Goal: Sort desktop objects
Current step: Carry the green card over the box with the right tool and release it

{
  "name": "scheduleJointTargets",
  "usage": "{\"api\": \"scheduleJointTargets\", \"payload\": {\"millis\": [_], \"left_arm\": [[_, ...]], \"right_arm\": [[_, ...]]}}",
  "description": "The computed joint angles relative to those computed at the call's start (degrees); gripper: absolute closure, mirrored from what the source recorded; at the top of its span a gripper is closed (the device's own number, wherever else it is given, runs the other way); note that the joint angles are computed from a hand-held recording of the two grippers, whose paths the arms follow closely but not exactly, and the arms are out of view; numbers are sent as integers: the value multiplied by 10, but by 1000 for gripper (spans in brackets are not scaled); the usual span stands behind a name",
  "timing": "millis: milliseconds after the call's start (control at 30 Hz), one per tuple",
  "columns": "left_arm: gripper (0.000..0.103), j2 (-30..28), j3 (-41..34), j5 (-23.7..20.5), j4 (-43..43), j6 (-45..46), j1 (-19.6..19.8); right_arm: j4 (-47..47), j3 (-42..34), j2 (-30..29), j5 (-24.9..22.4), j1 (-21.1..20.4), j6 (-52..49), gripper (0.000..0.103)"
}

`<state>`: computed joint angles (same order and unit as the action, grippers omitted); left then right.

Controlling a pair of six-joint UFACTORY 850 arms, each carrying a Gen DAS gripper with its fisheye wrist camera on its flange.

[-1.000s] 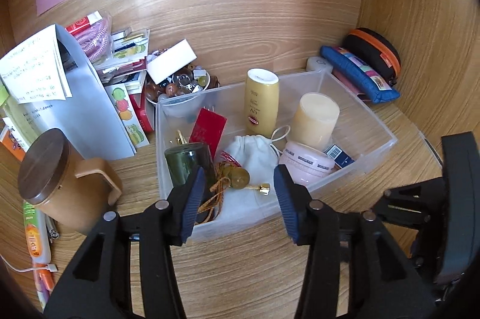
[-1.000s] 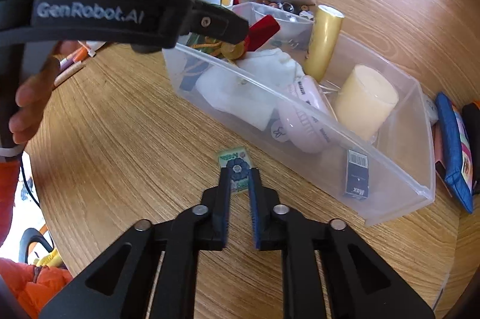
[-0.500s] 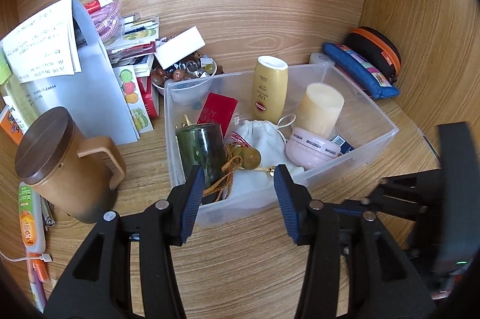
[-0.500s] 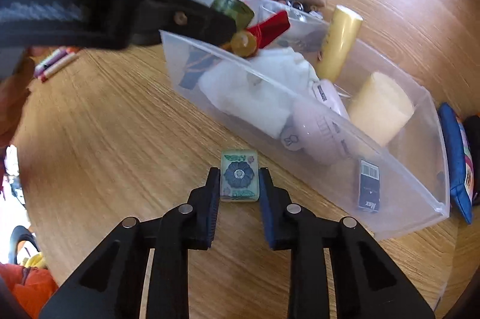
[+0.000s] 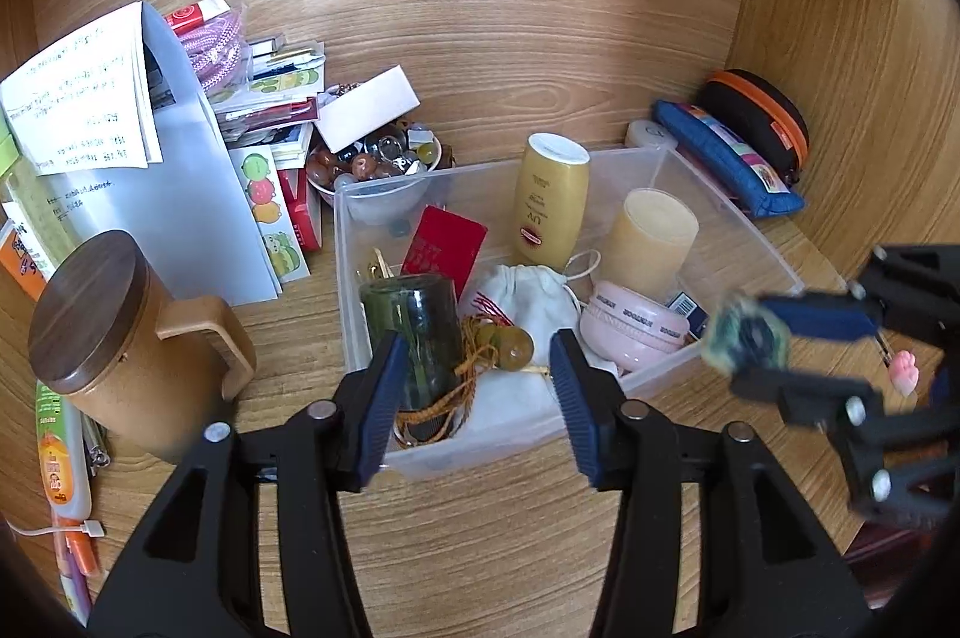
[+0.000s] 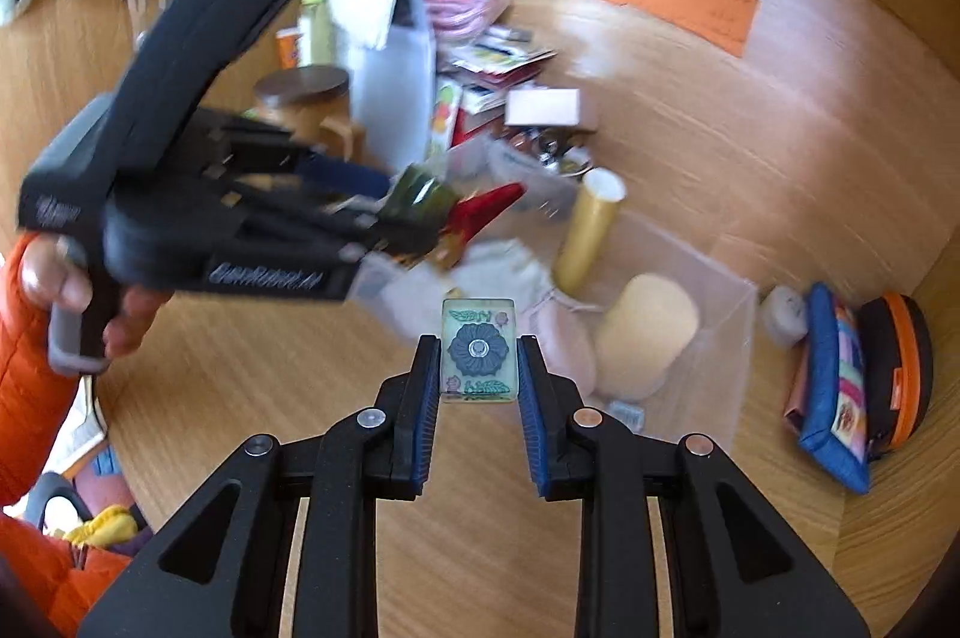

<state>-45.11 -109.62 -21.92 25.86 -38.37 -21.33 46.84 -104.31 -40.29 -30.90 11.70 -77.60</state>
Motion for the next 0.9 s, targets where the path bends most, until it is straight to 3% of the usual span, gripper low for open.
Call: {"api": "scheduleJointTargets", "payload": {"millis": [67,500,700,900], "left_arm": [[39,1,4,3,27,-26,0],[30,17,44,44,83,-91,11],[28,20,53,56,85,-91,13],[25,26,63,66,93,-100,14]], "right_arm": [[-24,-43,-26,-10,2,39,81],[-155,-303,-198,-129,21,200,81],[-171,-370,-240,-161,24,218,81],[-181,-376,-244,-159,27,217,77]]}}
